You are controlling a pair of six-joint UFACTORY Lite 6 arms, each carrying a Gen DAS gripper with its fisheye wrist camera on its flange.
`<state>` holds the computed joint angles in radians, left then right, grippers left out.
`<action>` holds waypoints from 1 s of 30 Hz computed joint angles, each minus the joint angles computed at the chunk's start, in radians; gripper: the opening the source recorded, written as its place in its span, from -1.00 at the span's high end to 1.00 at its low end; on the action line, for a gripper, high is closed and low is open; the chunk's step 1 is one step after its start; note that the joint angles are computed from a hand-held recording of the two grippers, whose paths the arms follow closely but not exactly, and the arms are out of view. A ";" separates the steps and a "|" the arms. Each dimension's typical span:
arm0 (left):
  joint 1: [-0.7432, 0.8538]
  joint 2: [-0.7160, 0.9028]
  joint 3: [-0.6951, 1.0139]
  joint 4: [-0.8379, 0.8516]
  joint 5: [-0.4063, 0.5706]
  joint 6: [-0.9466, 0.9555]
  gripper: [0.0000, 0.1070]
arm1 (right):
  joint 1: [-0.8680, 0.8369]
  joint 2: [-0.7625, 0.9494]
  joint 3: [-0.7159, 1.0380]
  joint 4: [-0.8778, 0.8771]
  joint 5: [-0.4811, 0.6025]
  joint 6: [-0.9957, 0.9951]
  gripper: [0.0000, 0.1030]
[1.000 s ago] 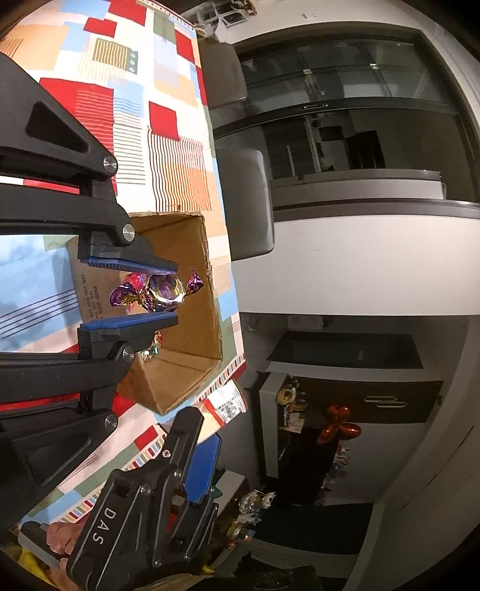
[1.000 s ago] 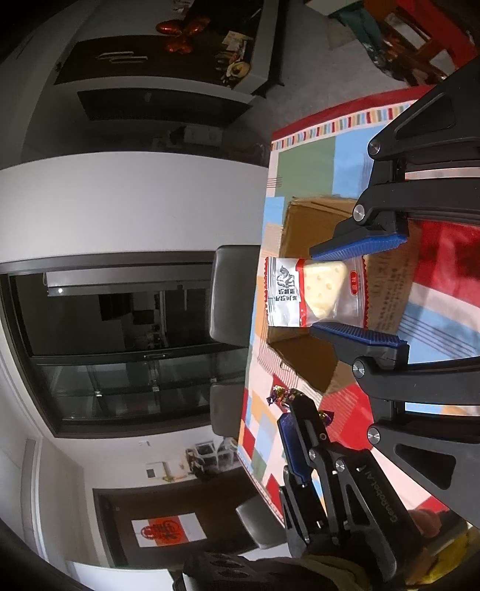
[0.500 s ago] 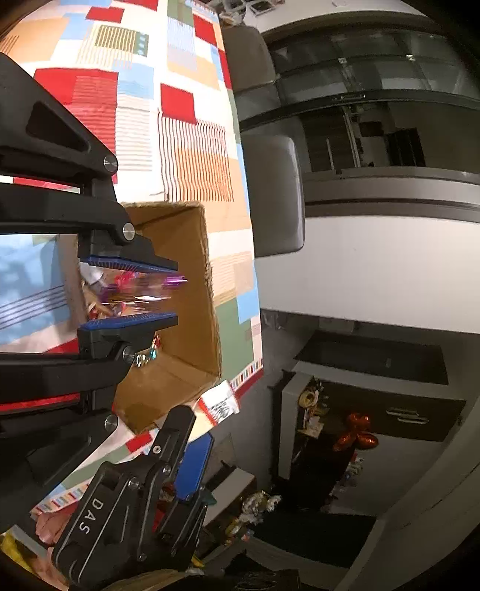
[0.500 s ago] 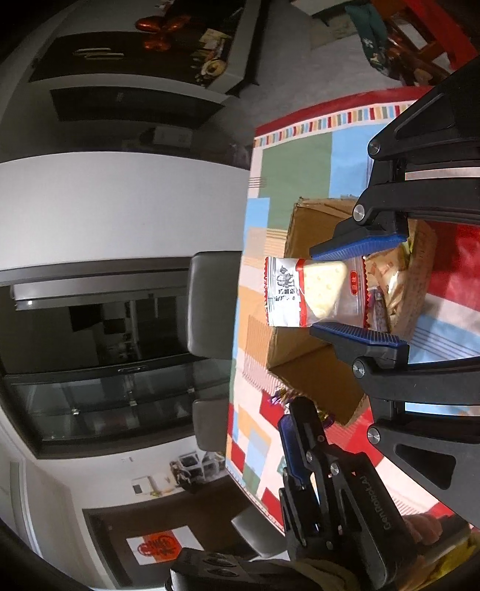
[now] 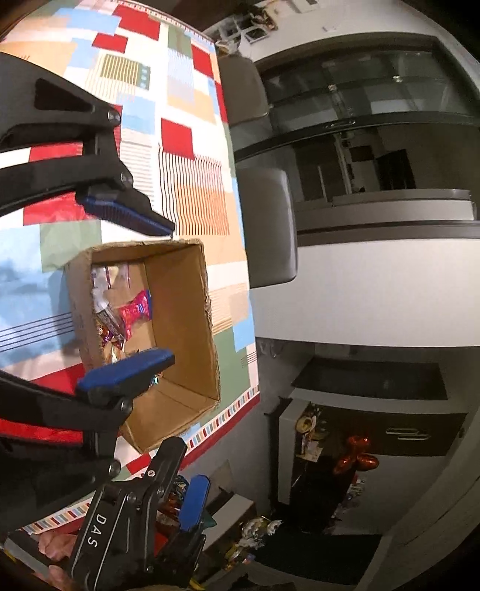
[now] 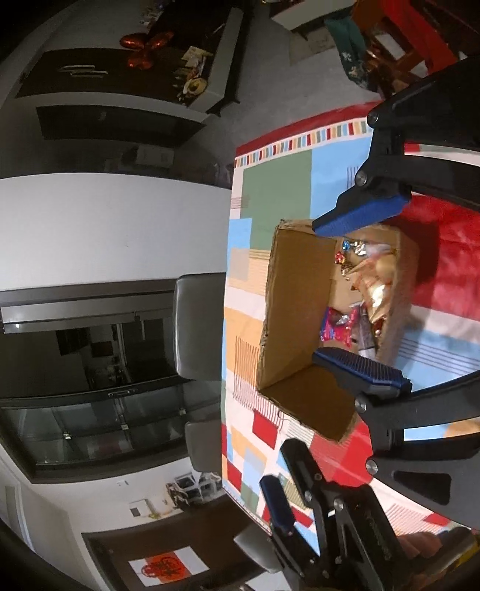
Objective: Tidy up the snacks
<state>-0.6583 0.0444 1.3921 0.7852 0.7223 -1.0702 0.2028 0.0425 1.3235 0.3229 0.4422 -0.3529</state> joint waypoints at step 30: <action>-0.714 -0.279 -0.191 0.309 0.737 -0.491 -0.92 | 0.012 -0.760 -0.435 -0.208 0.153 0.222 -0.72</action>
<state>-1.3720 -0.2349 1.2014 1.0944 1.4591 -1.5616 0.2143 -0.7174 0.8885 0.1144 0.5948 -0.1307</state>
